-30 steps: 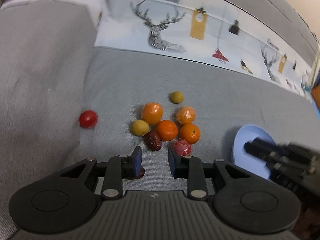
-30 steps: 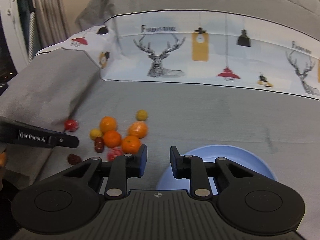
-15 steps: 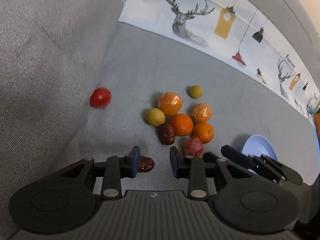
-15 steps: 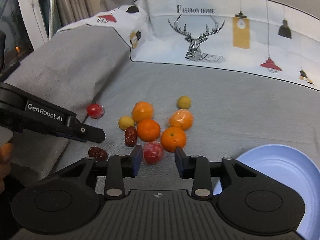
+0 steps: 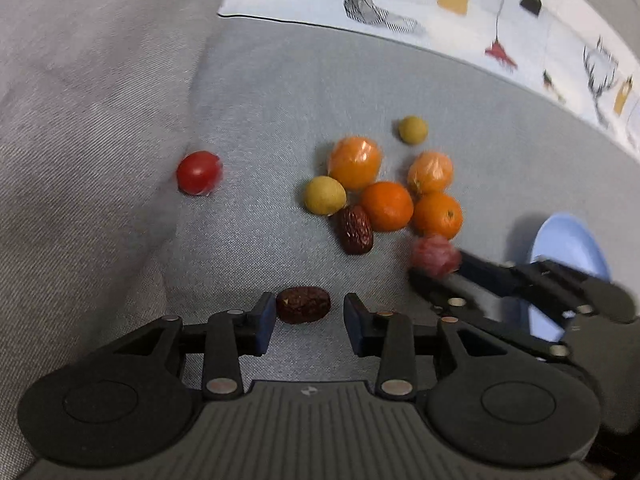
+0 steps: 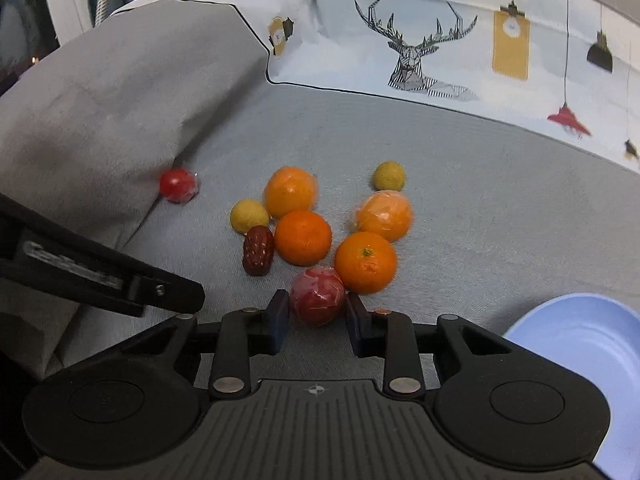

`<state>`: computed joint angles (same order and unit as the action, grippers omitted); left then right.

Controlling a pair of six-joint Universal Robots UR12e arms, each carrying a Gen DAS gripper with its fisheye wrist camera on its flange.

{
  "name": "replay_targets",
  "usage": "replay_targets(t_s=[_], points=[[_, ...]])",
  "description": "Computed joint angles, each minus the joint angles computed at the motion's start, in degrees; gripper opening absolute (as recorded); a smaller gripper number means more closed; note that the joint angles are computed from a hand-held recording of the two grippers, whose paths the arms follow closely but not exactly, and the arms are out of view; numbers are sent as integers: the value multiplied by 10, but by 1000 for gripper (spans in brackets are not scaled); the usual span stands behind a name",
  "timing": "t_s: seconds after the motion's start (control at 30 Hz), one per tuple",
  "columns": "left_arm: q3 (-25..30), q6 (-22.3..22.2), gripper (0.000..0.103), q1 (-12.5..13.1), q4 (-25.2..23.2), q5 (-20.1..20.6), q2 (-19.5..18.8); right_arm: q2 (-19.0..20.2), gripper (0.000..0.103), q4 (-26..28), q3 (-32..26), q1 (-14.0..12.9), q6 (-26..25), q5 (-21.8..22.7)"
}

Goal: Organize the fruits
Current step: 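Grasp a red date with the left tool while the right tool grasps the wrapped red fruit, then carry the date and red fruit over the blue plate and release both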

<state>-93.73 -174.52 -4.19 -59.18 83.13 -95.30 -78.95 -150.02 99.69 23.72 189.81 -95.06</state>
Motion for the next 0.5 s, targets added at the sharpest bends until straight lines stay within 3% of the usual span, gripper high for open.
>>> replay_targets(t_s=[0.1, 0.2, 0.5], points=[[-2, 27, 34, -16, 10, 37, -1, -17, 32, 17, 4, -4, 3, 9], [-10, 51, 34, -29, 31, 65, 2, -36, 32, 21, 5, -7, -1, 3], [-33, 72, 34, -23, 86, 30, 27, -105, 32, -21, 34, -26, -34, -31]])
